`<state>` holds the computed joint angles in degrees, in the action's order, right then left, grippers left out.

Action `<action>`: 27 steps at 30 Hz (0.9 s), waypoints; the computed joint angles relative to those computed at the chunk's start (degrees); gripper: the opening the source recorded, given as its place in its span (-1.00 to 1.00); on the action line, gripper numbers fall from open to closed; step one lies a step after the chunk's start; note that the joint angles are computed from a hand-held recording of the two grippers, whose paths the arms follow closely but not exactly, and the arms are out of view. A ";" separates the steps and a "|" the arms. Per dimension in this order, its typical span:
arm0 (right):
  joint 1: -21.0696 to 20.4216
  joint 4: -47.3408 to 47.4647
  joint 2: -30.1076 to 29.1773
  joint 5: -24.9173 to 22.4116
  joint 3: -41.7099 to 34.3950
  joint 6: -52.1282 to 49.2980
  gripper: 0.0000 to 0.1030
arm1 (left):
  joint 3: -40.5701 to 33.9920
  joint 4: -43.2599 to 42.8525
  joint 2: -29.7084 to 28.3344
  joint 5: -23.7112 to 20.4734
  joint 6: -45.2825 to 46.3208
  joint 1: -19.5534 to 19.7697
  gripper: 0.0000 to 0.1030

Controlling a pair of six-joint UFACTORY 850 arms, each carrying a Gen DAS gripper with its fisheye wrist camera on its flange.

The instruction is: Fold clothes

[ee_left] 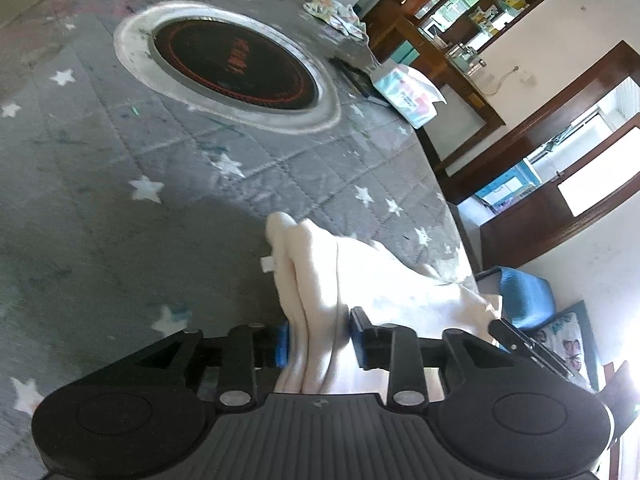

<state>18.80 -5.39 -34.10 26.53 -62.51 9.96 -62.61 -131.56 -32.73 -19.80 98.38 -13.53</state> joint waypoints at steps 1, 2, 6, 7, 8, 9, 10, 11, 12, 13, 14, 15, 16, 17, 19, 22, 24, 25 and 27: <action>-0.18 0.77 0.06 -0.19 0.01 -0.03 -0.70 | 0.40 -1.50 0.37 0.28 1.55 0.10 -0.27; -0.36 0.95 0.30 0.15 0.30 0.12 -0.70 | 0.80 -3.18 0.75 0.54 3.25 0.21 -0.27; -0.71 -1.64 1.36 1.73 1.05 1.80 -0.70 | 2.27 -10.94 2.57 0.10 11.06 0.59 -0.28; -0.78 -3.63 1.43 1.83 0.91 3.32 -0.70 | 2.45 -12.41 2.95 -0.18 12.84 0.47 -0.30; -0.74 -5.07 1.41 1.85 0.72 4.39 -0.70 | 2.56 -13.42 3.24 -0.51 14.25 0.33 -0.31; -0.54 -6.98 1.25 1.71 0.31 5.57 -0.70 | 2.43 -13.13 3.28 -0.94 14.56 0.15 -0.31; -0.27 -8.51 0.96 1.47 -0.19 6.32 -0.70 | 2.28 -12.81 3.31 -1.37 14.86 -0.02 -0.31; 0.02 -9.93 0.64 1.20 -0.70 6.97 -0.70 | 2.05 -12.21 3.25 -1.73 14.83 -0.21 -0.31; 0.30 -11.26 0.25 0.87 -1.28 7.69 -0.70 | 1.56 -10.81 2.92 -1.83 13.83 -0.44 -0.31; 0.57 -12.60 -0.16 0.52 -1.88 8.45 -0.70 | 0.93 -9.43 2.43 -1.78 12.70 -0.65 -0.32; 0.84 -13.98 -0.58 0.17 -2.49 9.26 -0.70 | 0.16 -8.16 1.81 -1.59 11.54 -0.86 -0.32; 1.09 -14.69 -1.00 -0.19 -3.09 9.67 -0.69 | -0.63 -6.90 1.16 -1.40 10.37 -1.06 -0.33; 1.33 -15.24 -1.43 -0.56 -3.68 9.99 -0.68 | -1.43 -5.80 0.51 -1.18 9.27 -1.24 -0.34; 1.54 -15.88 -1.93 -0.91 -4.37 10.57 -0.68 | -2.10 -4.79 0.00 -1.09 8.23 -1.43 -0.34; 1.96 -17.26 -2.99 -1.62 -5.81 11.95 -0.67 | -3.31 -3.11 -0.97 -1.34 7.14 -1.76 -0.34; 2.32 -18.86 -4.57 -2.83 -7.85 13.51 -0.64 | -5.37 -1.04 -2.63 -0.94 5.89 -2.25 -0.34; 2.53 -19.48 -5.56 -3.98 -9.07 14.16 -0.62 | -6.78 0.85 -3.81 -0.35 3.91 -2.40 -0.34; 2.58 -19.73 -5.84 -4.42 -9.37 14.56 -0.61 | -7.41 1.86 -4.35 -0.04 2.77 -2.43 -0.34; 2.58 -20.50 -6.27 -5.06 -9.80 15.54 -0.60 | -8.16 3.85 -5.13 0.47 0.62 -2.41 -0.34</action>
